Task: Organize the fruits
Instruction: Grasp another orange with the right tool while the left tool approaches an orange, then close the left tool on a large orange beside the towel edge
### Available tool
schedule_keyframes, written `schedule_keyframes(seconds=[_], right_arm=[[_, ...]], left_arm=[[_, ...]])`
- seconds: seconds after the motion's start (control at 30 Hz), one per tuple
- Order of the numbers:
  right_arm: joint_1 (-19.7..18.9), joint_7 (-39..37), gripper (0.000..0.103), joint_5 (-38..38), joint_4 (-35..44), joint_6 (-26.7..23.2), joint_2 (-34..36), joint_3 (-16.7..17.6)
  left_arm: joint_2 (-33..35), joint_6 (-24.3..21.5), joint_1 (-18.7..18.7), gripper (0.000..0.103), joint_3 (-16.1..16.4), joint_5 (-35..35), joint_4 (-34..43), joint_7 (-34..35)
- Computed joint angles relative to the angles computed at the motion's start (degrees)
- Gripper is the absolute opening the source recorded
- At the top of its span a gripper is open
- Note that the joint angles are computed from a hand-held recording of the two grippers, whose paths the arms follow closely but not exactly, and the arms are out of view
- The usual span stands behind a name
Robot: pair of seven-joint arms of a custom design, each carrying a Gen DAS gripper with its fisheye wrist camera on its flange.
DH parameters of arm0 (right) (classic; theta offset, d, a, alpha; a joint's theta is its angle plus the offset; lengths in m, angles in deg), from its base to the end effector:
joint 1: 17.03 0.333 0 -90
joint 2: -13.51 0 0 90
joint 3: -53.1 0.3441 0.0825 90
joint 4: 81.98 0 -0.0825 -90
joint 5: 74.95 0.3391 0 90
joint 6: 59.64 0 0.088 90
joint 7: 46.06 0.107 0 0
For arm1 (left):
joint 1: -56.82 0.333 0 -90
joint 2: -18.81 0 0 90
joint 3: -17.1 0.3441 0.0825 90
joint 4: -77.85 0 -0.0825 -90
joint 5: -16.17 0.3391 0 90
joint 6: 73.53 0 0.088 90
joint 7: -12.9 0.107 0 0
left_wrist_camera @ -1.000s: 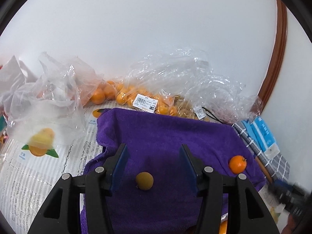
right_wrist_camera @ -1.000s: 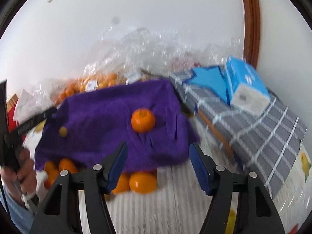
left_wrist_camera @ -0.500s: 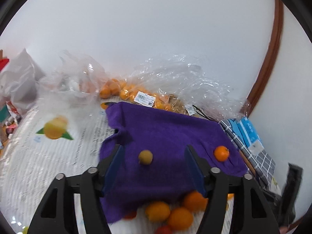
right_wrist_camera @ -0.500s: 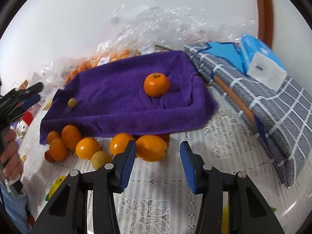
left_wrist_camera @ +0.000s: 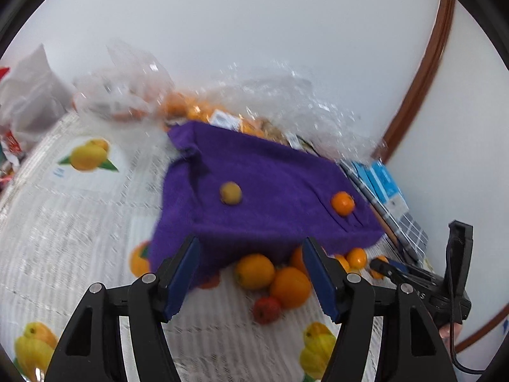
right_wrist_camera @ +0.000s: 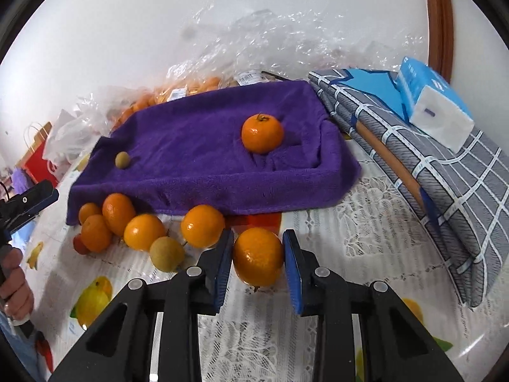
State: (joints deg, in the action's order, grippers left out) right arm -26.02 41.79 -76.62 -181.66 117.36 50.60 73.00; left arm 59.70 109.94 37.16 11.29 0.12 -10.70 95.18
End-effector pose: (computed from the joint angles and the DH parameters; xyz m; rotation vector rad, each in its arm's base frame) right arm 0.6965 0.0831 0.3627 -1.8170 1.6260 -0.4580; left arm 0.6859 -0.2732 0.3930 -1.8500 1.7831 -1.2445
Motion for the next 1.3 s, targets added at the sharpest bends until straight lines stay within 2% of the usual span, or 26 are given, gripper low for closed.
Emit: schedule_keyframes(seconds=[0.07,0.13,0.17,0.33,0.4,0.5,0.53,0.67,0.77,0.97,1.03,1.07,1.2,1.27,1.3], right_arm=[[1.25,0.16,0.031,-0.69,-0.54,0.60,-0.47,-1.49],[2.84,0.73,0.031,-1.61,-0.67,0.83,-0.74,-3.33],[2.53,0.46,0.031,-1.85,-0.31,0.52,-0.50,-2.88],[0.57,-0.78,0.032,-0.67,1.09,-1.93,0.42,-0.48],[0.09,-1.51,0.032,0.17,1.53,-2.38,0.75,0.13],[2.74,-1.06,0.032,-0.24,0.90,-1.37,0.08,-2.92],[3.59,-0.81,0.032,-0.63,0.83,-1.21,-0.07,-3.88],[3.71,-0.96,0.032,-1.11,0.96,-1.51,-0.03,-3.94],[3.06,-1.31,0.032,-0.75,1.15,-1.75,0.13,-3.18],[2.03,-2.76,0.032,0.37,2.02,-3.58,0.51,-1.77],[2.14,-3.26,0.032,0.86,1.94,-3.59,0.43,-1.87],[2.34,-3.39,0.032,0.98,1.85,-3.54,0.32,-2.09],[2.16,-4.18,0.032,1.60,1.70,-3.64,0.28,-1.81],[1.07,-5.35,0.035,2.35,2.19,-5.09,0.60,-0.38],[1.07,-5.83,0.036,2.67,2.12,-5.01,0.59,-0.31]], left_arm=[[0.79,-3.52,0.69,0.063,-1.05,0.37,1.64,0.19],[1.26,-5.64,-0.49,0.060,0.51,0.88,2.56,-0.99],[1.45,-6.26,-0.91,0.056,1.11,1.27,2.95,-1.57],[3.58,-9.69,1.10,0.049,-1.88,1.78,6.39,-1.87],[4.25,-10.79,0.72,0.046,-1.39,2.12,7.48,-2.85],[5.55,-12.01,0.24,0.038,-0.72,2.89,9.61,-4.37],[5.59,-12.07,-0.84,0.029,0.91,3.53,9.79,-5.60],[5.41,-11.30,1.19,0.030,-1.61,3.45,9.01,-4.99],[4.22,-9.73,-0.04,0.029,0.57,3.66,6.94,-6.68],[3.22,-8.26,1.53,0.026,-0.81,2.87,4.97,-6.94],[3.46,-9.27,3.17,0.026,-3.07,2.63,5.43,-5.46],[3.59,-9.49,3.14,0.027,-3.12,2.50,5.66,-5.33],[4.27,-10.76,0.95,0.033,-0.12,3.01,7.06,-6.94],[5.20,-13.86,1.32,0.035,-0.53,3.25,8.94,-7.42],[5.41,-13.96,1.69,0.034,-1.10,3.19,9.08,-7.40]])
